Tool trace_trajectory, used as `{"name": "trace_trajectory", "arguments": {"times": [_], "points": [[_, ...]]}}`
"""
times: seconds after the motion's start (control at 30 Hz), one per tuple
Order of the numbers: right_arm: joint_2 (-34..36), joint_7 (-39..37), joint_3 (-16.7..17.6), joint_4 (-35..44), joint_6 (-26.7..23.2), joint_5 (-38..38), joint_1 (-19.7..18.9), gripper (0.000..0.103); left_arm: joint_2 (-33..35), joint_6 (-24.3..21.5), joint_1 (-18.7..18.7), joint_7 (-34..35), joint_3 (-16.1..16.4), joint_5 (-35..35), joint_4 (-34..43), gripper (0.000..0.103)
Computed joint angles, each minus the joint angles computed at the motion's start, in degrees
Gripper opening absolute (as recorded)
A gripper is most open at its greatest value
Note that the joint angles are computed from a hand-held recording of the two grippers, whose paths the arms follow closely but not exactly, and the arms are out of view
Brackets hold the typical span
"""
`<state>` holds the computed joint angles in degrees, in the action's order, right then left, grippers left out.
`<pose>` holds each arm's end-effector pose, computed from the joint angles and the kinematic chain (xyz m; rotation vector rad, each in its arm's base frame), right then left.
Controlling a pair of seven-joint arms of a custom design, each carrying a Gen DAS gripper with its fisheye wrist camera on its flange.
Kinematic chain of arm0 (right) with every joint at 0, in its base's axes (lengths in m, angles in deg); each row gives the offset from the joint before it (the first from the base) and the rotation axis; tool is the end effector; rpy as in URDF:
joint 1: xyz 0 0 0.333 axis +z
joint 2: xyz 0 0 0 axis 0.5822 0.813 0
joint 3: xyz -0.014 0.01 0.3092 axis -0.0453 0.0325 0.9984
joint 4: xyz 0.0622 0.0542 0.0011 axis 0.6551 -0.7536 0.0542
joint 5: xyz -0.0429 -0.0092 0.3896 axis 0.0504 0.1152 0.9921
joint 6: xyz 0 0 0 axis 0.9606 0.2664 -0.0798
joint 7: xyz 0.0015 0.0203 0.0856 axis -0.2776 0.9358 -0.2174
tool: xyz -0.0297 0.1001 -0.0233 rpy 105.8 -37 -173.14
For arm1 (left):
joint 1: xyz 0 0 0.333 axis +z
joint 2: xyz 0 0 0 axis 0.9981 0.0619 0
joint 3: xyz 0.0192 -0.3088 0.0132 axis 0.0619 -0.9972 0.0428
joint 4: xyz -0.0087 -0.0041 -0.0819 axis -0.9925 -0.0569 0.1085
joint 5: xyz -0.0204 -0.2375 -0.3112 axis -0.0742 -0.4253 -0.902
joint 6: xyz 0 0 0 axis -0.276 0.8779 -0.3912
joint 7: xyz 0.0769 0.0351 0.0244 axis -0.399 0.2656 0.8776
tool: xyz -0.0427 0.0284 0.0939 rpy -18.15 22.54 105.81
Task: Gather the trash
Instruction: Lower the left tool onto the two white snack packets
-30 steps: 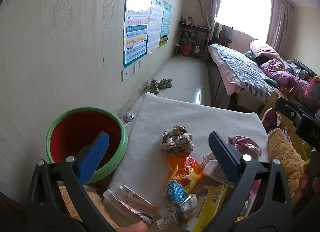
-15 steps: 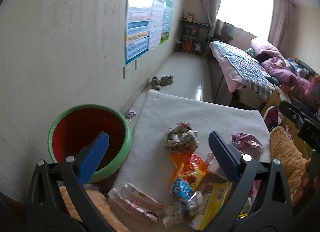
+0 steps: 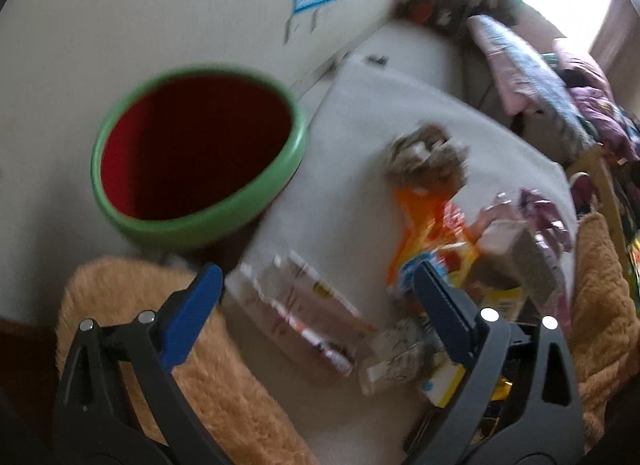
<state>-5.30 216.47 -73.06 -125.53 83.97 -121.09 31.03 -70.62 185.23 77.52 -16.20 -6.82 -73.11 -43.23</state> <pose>0.5218 0.0429 0.4616 -1.4082 2.0120 -0.8749 0.6052 -0.2382 0.3884 -1.8686 2.1454 -0.6619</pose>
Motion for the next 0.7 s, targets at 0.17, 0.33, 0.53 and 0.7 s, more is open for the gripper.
{"name": "trace_trajectory", "arguments": {"times": [0.17, 0.33, 0.53, 0.7], "points": [[0.88, -4.97, -0.37, -0.14, 0.55, 4.53, 1.19, 0.096, 3.82, -5.24, -2.46, -7.42, 2.94, 5.2, 3.58, 0.095], [1.94, -6.84, -0.24, 0.43, 0.32, 5.88, 1.98, 0.096, 5.73, -5.36, -1.16, -4.03, 0.56, 3.83, 5.02, 0.095], [1.9, -6.9, -0.5, 0.24, 0.26, 5.71, 2.42, 0.096, 7.69, -5.88, 0.37, -1.03, -1.85, -1.59, 6.31, 0.093], [2.15, -8.2, -0.69, -0.01, 0.48, 7.79, 2.87, 0.096, 7.3, -5.07, -0.2, -1.42, -0.95, -1.86, 5.6, 0.073]]}}
